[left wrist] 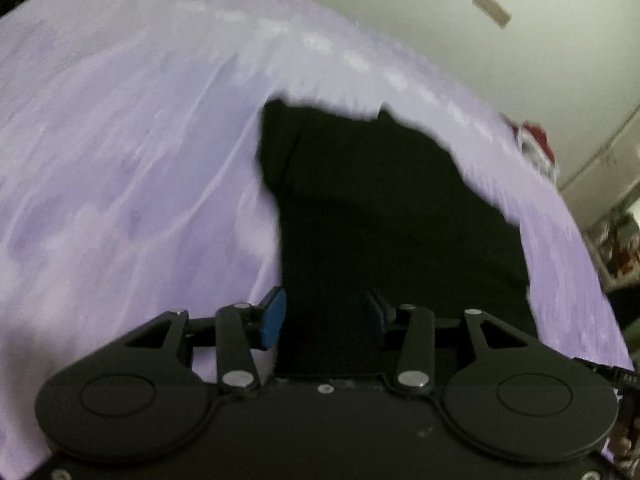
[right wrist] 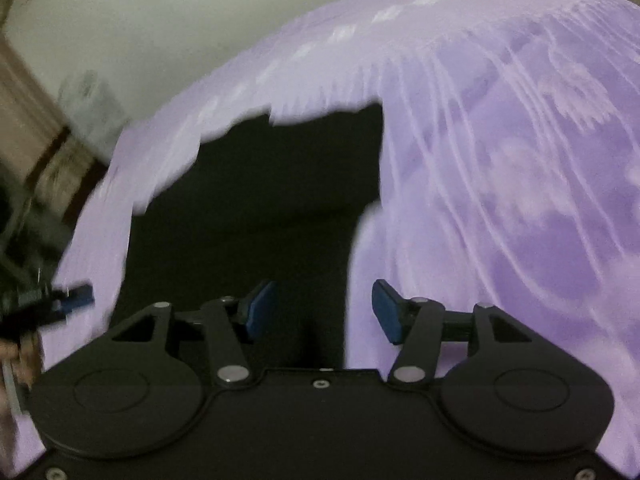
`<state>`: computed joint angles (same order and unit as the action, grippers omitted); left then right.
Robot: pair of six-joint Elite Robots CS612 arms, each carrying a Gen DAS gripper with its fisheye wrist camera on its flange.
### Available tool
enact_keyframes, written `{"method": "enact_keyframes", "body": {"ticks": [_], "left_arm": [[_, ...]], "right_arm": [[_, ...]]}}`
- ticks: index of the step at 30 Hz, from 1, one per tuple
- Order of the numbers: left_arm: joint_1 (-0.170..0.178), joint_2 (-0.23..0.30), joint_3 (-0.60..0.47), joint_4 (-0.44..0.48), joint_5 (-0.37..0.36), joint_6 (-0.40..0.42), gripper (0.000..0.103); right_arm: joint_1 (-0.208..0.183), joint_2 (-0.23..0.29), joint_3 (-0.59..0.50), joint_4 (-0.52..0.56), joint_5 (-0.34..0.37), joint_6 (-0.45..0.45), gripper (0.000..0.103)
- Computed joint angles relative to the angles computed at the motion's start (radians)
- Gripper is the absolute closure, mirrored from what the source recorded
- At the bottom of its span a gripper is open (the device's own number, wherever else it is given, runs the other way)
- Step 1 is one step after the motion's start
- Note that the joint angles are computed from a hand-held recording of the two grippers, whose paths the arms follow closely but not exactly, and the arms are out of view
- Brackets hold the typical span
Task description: Fold small clothes
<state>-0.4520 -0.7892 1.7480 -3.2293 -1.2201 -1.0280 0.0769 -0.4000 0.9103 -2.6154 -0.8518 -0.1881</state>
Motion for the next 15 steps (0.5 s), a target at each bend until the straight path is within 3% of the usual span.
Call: {"method": "enact_keyframes", "body": {"ticks": [3, 6, 10, 15], "left_arm": [[-0.023, -0.034, 0.075, 0.021, -0.027, -0.038, 0.059], [-0.037, -0.056, 0.131, 0.021, -0.068, -0.103, 0.059], [-0.051, -0.074, 0.179, -0.013, -0.121, -0.167, 0.058], [-0.053, -0.099, 0.186, 0.073, -0.203, -0.152, 0.058]], "right_arm": [[-0.025, -0.069, 0.126, 0.073, -0.008, -0.112, 0.054], [-0.041, -0.107, 0.205, 0.104, -0.013, -0.158, 0.054], [-0.054, -0.123, 0.248, 0.128, -0.009, -0.164, 0.054], [-0.053, -0.128, 0.252, 0.165, -0.013, -0.178, 0.053]]}}
